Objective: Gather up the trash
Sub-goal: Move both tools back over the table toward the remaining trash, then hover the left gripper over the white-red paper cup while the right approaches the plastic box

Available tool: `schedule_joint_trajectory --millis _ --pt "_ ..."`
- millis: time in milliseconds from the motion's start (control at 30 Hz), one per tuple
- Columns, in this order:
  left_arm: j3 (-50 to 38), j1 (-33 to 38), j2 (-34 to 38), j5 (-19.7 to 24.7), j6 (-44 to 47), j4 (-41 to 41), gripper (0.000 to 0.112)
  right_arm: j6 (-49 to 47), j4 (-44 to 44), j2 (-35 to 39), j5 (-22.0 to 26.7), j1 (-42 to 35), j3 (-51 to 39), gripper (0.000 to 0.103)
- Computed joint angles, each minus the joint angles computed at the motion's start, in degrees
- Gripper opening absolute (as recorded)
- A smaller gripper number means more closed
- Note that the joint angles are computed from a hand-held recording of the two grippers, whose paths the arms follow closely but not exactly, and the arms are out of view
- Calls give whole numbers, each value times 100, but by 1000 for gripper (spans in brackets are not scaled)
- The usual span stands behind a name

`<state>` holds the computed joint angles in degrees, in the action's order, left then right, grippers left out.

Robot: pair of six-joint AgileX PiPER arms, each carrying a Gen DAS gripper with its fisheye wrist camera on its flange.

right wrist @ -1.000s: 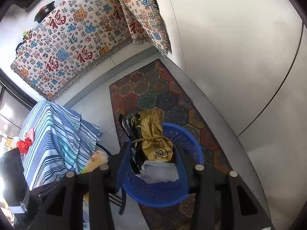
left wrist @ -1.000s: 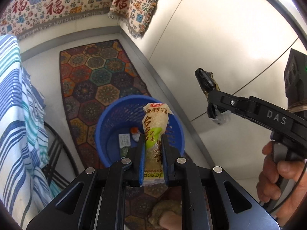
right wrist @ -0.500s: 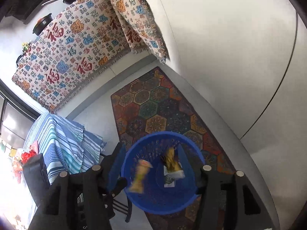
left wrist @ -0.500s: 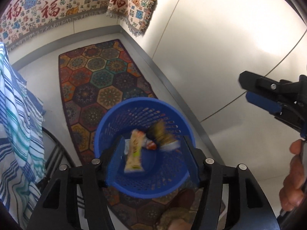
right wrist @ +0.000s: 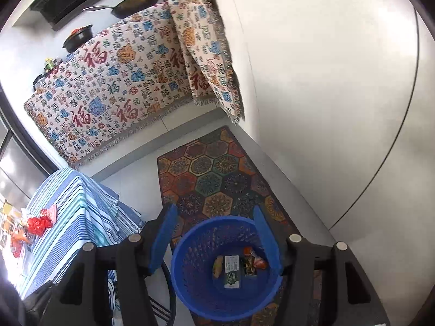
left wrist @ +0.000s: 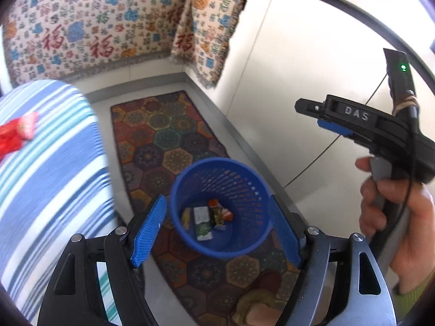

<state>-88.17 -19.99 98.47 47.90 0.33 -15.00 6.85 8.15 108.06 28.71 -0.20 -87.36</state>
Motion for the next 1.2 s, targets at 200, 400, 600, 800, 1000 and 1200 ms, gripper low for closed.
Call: schedule_joint_trajectory --millis 200,400,600,800,1000,1200 --pt "1414 965 -1350 24 100 495 83 244 -803 -133 -12 975 -43 60" --pt "2548 2522 -2138 -27 583 1143 83 -418 -633 -55 140 2582 -122 60" --pt "2845 4722 -2201 -64 2040 481 87 -608 -561 684 741 3749 -1046 60" --pt "2341 5865 -1365 -423 2983 -174 103 17 -1196 1901 1618 4228 -2846 60" --pt "1158 6255 -187 -360 3437 -486 103 512 -1729 2502 1887 4459 -3684 66" --pt "700 6340 146 -221 3353 -453 103 469 -1603 2564 1983 4431 -3825 73"
